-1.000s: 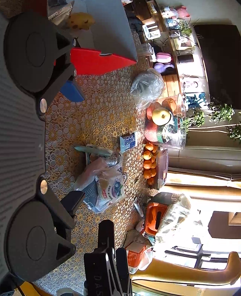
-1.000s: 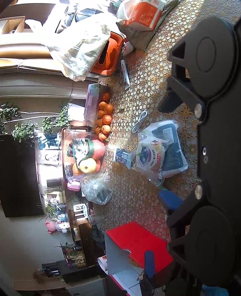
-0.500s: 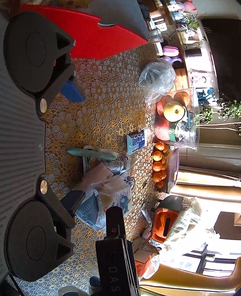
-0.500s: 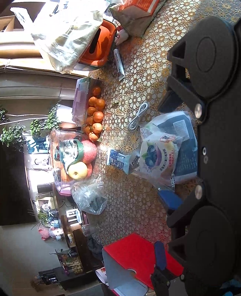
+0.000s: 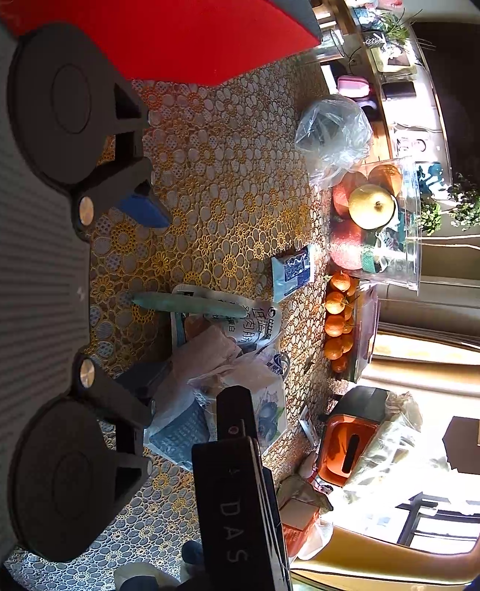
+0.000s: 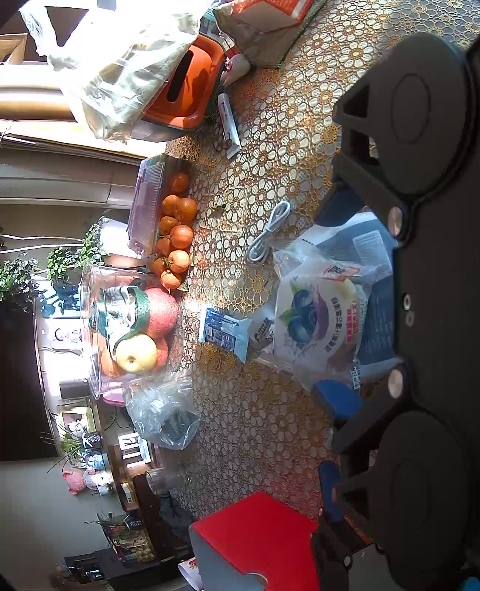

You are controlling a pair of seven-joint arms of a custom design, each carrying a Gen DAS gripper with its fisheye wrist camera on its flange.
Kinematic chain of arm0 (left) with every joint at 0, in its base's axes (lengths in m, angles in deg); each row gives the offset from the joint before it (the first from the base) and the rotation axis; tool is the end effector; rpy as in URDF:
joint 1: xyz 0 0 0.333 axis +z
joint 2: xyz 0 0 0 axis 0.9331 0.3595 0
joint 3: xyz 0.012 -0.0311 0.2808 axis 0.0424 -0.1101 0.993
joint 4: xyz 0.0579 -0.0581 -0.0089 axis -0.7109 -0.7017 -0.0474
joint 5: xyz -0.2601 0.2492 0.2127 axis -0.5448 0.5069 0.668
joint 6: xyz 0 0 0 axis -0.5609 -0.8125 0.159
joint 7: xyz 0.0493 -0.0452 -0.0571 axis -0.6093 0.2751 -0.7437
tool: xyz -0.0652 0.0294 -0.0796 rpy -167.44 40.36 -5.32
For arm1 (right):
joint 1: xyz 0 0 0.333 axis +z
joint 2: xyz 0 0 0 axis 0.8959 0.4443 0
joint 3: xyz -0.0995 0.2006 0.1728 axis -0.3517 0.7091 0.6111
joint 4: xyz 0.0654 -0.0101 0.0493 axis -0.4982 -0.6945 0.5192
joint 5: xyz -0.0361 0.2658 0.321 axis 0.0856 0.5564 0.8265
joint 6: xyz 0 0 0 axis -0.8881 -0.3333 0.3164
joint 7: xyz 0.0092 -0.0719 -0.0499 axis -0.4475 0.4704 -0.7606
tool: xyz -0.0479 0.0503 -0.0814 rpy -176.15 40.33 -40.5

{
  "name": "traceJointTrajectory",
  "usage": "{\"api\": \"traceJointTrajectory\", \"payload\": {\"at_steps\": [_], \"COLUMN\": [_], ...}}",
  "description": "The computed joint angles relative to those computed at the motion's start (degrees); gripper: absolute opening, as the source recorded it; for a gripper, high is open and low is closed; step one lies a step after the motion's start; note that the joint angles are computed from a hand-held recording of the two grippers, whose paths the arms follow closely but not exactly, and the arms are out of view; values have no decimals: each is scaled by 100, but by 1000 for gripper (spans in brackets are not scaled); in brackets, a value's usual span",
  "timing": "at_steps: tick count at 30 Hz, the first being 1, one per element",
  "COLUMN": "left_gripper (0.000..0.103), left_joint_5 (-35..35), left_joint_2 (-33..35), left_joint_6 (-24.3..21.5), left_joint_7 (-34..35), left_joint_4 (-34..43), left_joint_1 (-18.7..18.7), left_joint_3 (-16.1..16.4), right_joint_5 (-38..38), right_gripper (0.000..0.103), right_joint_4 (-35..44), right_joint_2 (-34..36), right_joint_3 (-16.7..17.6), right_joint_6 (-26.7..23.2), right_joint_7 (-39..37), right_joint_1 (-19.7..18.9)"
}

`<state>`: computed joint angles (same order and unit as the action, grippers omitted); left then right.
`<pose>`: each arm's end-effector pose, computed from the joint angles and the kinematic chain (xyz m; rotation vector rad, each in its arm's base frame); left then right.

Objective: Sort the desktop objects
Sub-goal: 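Grasp the teal stick with the left tool while the right tool grasps the blueberry snack bag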

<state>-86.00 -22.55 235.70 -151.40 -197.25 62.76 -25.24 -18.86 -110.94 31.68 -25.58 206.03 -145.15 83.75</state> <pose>0.4893 -0.0509 0.3661 -1.0584 2.4446 -1.1552 0.4035 0.2864 0.4179 -1.4387 2.0451 -0.8589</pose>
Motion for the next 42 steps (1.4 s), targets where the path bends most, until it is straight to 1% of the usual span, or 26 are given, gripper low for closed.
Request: {"api": "traceJointTrajectory", "payload": {"at_steps": [1,3,5,8,11,15,20,23,28,32,37,40,42], "left_gripper": [71,63,57,49,46,35,31,25,25,25,25,25,25], "left_joint_5": [17,74,102,-4,-73,-139,-189,-185,-39,-153,15,-32,-58], "left_joint_2": [47,137,207,241,260,280,277,263,260,209,297,310,307], "left_joint_6": [15,13,13,-11,-3,22,68,83,32,-120,-87,-88,-84], "left_joint_7": [-25,-110,-158,-72,42,90,130,140,-50,55,-142,-129,-98], "left_joint_4": [26,84,129,155,166,180,168,156,176,168,229,232,225], "left_joint_1": [-3,5,12,10,5,1,-3,-3,22,29,42,42,41], "left_joint_3": [-11,-32,-52,-52,-81,-109,-124,-128,-120,-63,-118,-113,-114], "right_joint_5": [-3,-28,-62,-57,-65,-161,-179,-222,-268,-323,-315,-282,-254], "right_gripper": [89,89,89,89,89,90,89,89,88,89,88,88,83], "right_joint_4": [23,56,75,86,110,168,181,193,180,155,186,177,180], "right_joint_2": [26,59,77,92,109,160,201,220,204,167,211,225,253], "right_joint_3": [1,6,12,-10,-6,11,-31,-20,-27,-21,-32,-44,-51], "right_joint_6": [-15,-52,-74,-75,-108,-185,-131,-138,-129,-63,-72,-75,-93], "right_joint_7": [-2,-8,-13,-28,-11,33,120,170,207,263,285,309,267], "right_joint_1": [-5,-7,3,22,27,30,44,47,59,49,41,40,53]}}
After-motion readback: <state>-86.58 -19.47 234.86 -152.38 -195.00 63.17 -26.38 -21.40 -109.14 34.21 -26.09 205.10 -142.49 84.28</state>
